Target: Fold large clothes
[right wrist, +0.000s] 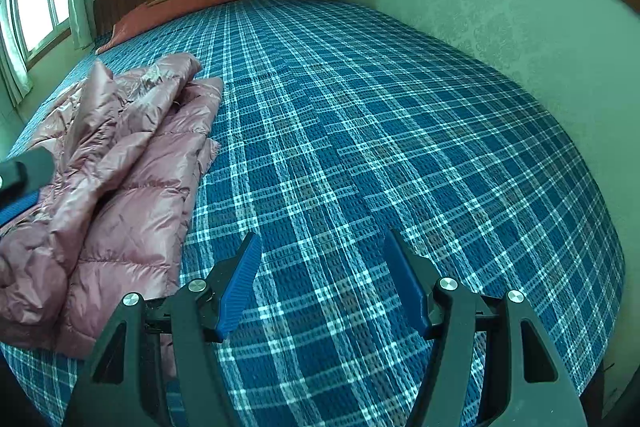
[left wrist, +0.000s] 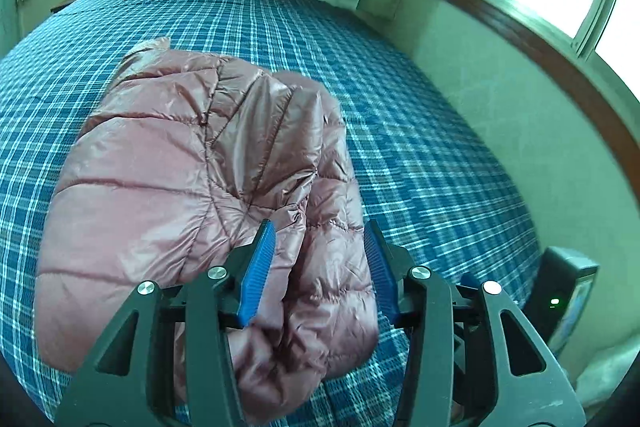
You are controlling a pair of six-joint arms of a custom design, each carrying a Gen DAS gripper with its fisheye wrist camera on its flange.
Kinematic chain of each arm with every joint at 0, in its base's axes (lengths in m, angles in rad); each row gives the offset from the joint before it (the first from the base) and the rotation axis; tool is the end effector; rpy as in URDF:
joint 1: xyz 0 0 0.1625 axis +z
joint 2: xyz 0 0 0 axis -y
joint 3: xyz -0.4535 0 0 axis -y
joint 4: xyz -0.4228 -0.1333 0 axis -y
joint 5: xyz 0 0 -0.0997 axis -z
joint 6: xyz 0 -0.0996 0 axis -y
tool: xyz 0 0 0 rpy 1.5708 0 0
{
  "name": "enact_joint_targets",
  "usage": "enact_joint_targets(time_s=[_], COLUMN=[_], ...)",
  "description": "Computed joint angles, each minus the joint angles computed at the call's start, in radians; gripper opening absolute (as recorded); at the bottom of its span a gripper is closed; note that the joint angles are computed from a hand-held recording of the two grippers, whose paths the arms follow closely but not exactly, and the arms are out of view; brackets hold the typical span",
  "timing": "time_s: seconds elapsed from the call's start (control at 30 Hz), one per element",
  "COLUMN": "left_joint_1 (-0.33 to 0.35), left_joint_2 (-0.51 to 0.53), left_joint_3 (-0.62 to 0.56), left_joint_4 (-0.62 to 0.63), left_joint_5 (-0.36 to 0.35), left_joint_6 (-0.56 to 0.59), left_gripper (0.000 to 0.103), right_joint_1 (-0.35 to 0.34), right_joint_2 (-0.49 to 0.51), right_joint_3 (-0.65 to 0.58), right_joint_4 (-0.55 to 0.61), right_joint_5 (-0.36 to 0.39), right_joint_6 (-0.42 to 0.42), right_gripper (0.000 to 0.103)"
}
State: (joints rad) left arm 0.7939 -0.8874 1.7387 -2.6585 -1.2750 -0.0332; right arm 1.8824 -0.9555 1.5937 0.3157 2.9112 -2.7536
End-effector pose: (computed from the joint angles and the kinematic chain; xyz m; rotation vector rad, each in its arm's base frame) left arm -0.3639 -0.6017 0.1269 1.0138 2.7420 -0.4906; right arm 0.1980 -0.4964 0.2047 -0.5306 -1.8073 1.0427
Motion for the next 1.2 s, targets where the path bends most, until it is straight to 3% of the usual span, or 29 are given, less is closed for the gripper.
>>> enact_joint_targets(time_s=[0.17,0.3,0.47,0.57,0.63,0.77,0.93,0.97,1.0,1.03,1.07,1.1,1.2], left_joint_1=[0.044,0.103,0.195,0.258,0.292,0.334,0.361,0.362,0.361,0.357,0.353,0.350,0.339], left_joint_2=[-0.069,-0.085,-0.070,-0.051,-0.042,-0.011,0.027,0.031,0.032,0.033,0.033,0.032,0.034], left_joint_3=[0.021,-0.006,-0.075,-0.133,-0.154,-0.191,-0.229,-0.232,-0.232,-0.233,-0.233,-0.232,-0.229], left_joint_4=[-0.057,-0.071,-0.040,0.018,0.037,0.062,0.113,0.113,0.113,0.116,0.119,0.120,0.116], left_joint_5=[-0.022,0.021,0.028,-0.031,-0.079,-0.164,-0.283,-0.294,-0.296,-0.294,-0.294,-0.296,-0.289], left_joint_6=[-0.029,-0.060,-0.121,-0.182,-0.230,-0.282,-0.285,-0.289,-0.288,-0.279,-0.270,-0.258,-0.228], left_gripper=[0.053,0.054,0.054,0.054,0.055,0.056,0.063,0.063,0.064,0.064,0.064,0.065,0.065], right_joint_1=[0.027,0.047,0.049,0.032,0.017,-0.020,-0.064,-0.071,-0.077,-0.084,-0.090,-0.093,-0.107], right_joint_2=[0.012,0.028,0.020,-0.015,-0.016,0.014,0.061,0.069,0.072,0.071,0.061,0.050,0.028], right_joint_3=[-0.024,-0.056,-0.088,-0.077,-0.089,-0.152,-0.226,-0.238,-0.246,-0.250,-0.239,-0.228,-0.204], right_joint_4=[0.006,-0.003,-0.077,-0.163,-0.184,-0.151,-0.074,-0.064,-0.051,-0.041,-0.053,-0.063,-0.071], right_joint_5=[0.000,-0.013,-0.088,-0.219,-0.282,-0.405,-0.500,-0.510,-0.516,-0.539,-0.555,-0.555,-0.539], right_joint_6=[0.008,-0.008,-0.077,-0.100,-0.110,-0.108,-0.055,-0.055,-0.056,-0.057,-0.062,-0.069,-0.085], right_gripper=[0.063,0.063,0.063,0.065,0.071,0.072,0.072,0.069,0.059,0.032,0.022,0.017,0.014])
